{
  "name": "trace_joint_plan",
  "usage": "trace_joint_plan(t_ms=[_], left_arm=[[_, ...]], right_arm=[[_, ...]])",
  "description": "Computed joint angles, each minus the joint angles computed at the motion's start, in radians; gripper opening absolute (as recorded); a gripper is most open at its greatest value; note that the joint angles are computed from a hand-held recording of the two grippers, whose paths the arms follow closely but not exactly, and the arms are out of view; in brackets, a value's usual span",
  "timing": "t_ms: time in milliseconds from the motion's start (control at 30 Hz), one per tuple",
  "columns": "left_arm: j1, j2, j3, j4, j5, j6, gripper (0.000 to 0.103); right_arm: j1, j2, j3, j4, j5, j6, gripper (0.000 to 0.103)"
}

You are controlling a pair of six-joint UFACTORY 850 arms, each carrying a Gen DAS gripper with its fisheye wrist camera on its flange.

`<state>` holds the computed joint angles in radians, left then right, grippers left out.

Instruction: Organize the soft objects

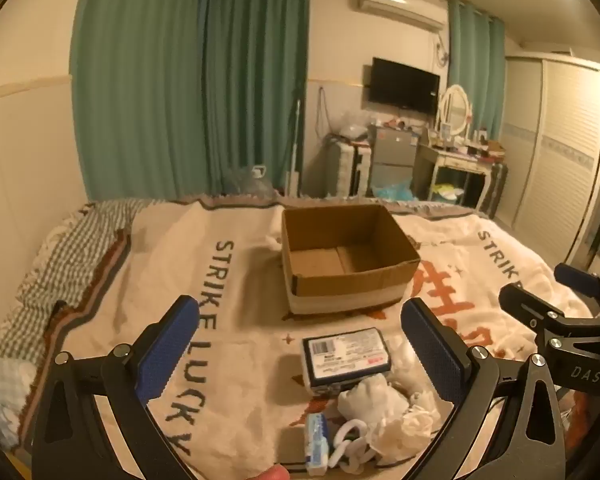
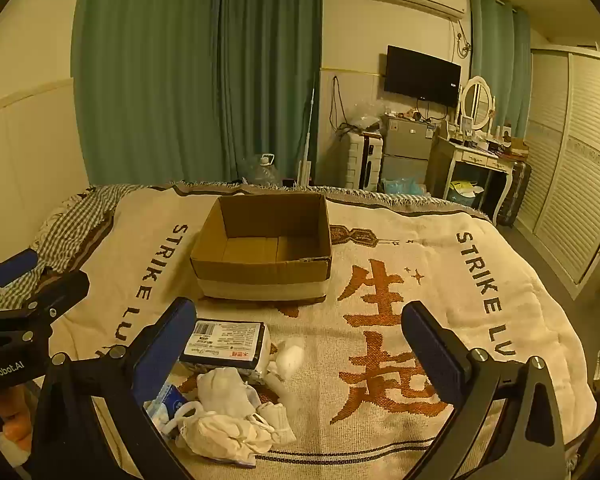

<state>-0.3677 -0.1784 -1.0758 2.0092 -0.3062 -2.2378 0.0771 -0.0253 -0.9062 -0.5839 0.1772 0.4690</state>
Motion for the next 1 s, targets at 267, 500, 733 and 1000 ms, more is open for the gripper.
trace_joint_plan(t_ms=[267, 500, 733, 1000], left_arm=[[-0.009, -0.019, -0.025, -0.135, -0.002, 0.122, 0.103], [0.0, -0.005, -0.009, -0.095, 0.005, 0.083, 0.103], [0.004, -0.01, -0.015, -0.093, 0.015, 0.09, 0.103], [0.002, -0.011, -0.016, -0.099, 0.014, 0.094, 0.103]], right_arm=[[-0.001, -0.002, 0.0, -0.005, 0.0, 0.006, 0.103], [-0.001, 0.001, -0.004, -0.05, -0.004, 0.048, 0.103], [0.001, -0.002, -0.002, -0.042, -0.003, 0.044, 0.103], [0.005, -0.001, 0.003, -0.02, -0.005, 0.026, 0.103]])
